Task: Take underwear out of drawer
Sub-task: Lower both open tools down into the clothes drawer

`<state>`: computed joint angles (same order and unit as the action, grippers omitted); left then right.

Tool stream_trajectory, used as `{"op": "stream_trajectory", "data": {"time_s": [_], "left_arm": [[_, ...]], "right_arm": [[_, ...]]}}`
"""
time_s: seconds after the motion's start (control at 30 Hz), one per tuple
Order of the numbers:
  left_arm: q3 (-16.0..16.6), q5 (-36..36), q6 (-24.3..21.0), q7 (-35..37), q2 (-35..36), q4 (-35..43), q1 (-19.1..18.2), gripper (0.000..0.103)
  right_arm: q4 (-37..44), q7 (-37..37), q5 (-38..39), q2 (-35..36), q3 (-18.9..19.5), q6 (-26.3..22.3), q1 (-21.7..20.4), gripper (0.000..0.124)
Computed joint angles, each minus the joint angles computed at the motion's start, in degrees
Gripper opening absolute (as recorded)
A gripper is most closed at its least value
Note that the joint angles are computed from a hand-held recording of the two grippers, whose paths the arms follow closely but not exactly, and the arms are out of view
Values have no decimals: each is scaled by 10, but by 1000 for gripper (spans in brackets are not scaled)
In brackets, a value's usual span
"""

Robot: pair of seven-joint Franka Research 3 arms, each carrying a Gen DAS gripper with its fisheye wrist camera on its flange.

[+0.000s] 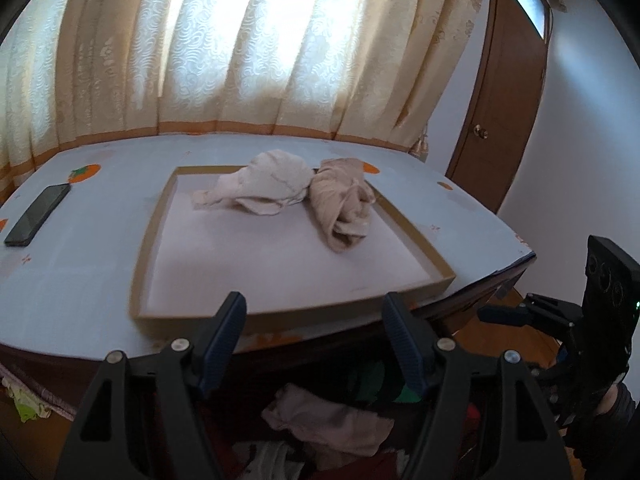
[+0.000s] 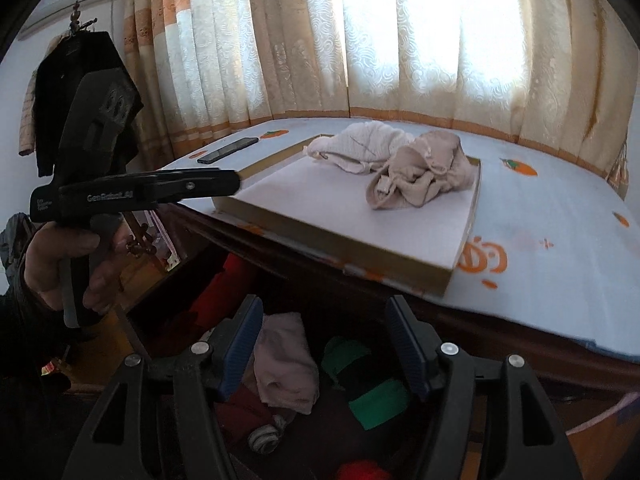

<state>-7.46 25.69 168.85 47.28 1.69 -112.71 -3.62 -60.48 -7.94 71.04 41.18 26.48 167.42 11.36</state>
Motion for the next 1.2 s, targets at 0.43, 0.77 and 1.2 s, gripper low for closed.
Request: {"op": "stream_trajectory", "data": {"time_s": [0.43, 0.77, 1.2], "left_arm": [[-5, 61, -23, -90, -77, -114, 32, 72], [-7, 21, -80, -51, -50, -109, 24, 72], [-3, -39, -163, 22, -1, -65, 6, 72]], "right_arm": [[-28, -8, 42, -1, -7, -12, -7, 67], [-44, 19, 36, 5, -8, -21, -15, 67], [-78, -14, 55, -14, -8, -36, -25, 67]]}}
